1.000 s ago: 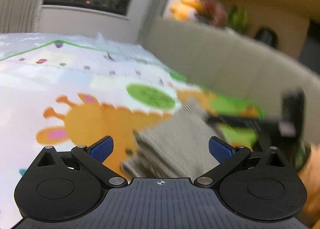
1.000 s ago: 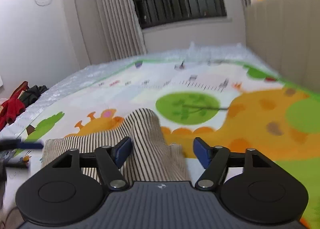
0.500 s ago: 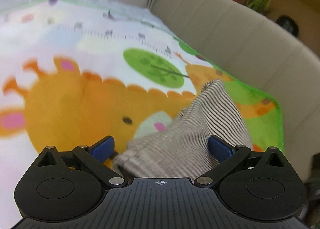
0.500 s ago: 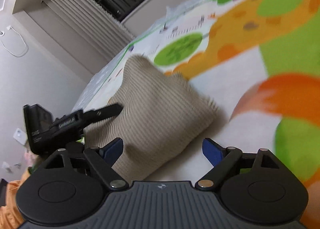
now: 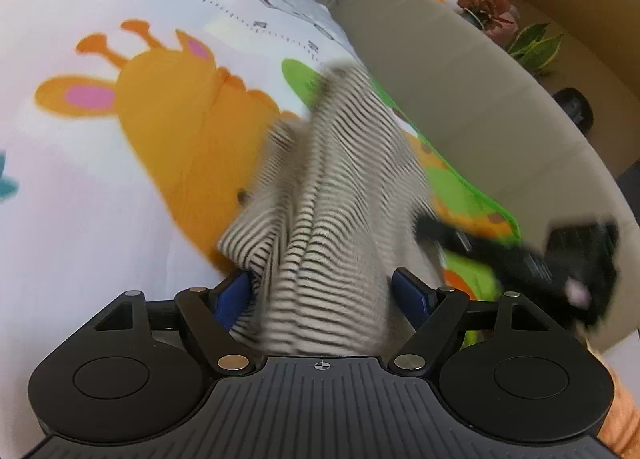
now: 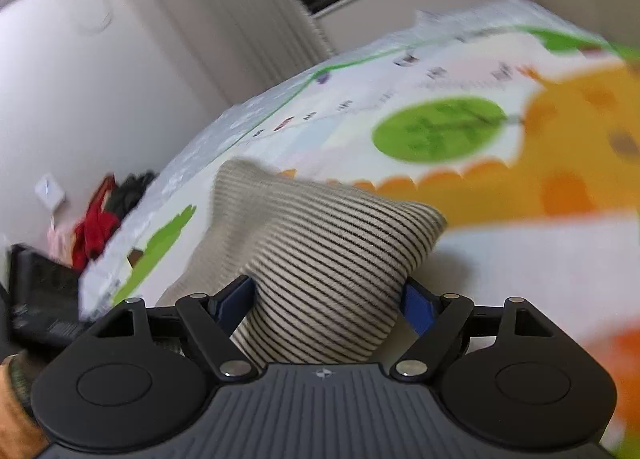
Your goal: Fold clothes
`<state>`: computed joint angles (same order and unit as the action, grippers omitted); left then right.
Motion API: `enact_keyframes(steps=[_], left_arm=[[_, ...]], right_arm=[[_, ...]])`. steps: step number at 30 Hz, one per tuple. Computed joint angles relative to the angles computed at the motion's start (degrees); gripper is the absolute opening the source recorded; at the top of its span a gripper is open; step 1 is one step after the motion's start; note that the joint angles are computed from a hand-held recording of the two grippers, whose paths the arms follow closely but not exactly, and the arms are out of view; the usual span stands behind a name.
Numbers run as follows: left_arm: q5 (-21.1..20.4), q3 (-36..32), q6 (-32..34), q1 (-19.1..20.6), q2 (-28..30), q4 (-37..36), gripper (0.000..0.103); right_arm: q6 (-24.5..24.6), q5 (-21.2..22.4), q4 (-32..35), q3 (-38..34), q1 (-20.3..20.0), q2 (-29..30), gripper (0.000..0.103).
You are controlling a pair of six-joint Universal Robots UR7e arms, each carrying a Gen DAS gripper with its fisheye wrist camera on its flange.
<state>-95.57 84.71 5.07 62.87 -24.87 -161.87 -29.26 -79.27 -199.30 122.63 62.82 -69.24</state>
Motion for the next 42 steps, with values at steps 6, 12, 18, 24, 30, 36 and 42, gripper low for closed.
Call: enact_keyframes(steps=[6, 12, 18, 24, 30, 36, 42], left_arm=[[-0.73, 4.55, 3.88, -1.2, -3.5, -2.32, 0.082], [3.65, 0.57, 0.09, -2.22, -1.88, -10.68, 0.096], [4.61, -6.06, -4.9, -1.48, 3.46, -0.37, 0.096], [1.17, -7.19, -8.03, -0.82, 5.6, -0.09, 0.097], [-0.86, -5.51, -8.84, 0.6, 4.45, -2.15, 0.079], [0.32, -2.2, -8.29, 1.94, 0.66, -5.53, 0.077], [4.21, -1.79, -8.19, 3.94, -1.81, -10.71, 0.079]], right_arm=[[-7.28, -7.49, 0.74, -5.04, 3.71, 3.57, 0.084], [-2.23, -5.49, -3.09, -1.41, 2.31, 2.46, 0.086], [1.92, -2.64, -4.27, 3.01, -0.09, -0.74, 0.086], [5.71, 4.54, 3.71, 2.49, -3.78, -1.66, 0.093], [4.64, 8.33, 6.05, 0.74, -3.11, 0.39, 0.08], [3.36, 7.4, 7.7, -3.99, 1.53, 4.79, 0.078], [0.86, 3.84, 9.17, -12.24, 8.3, 11.66, 0.074]])
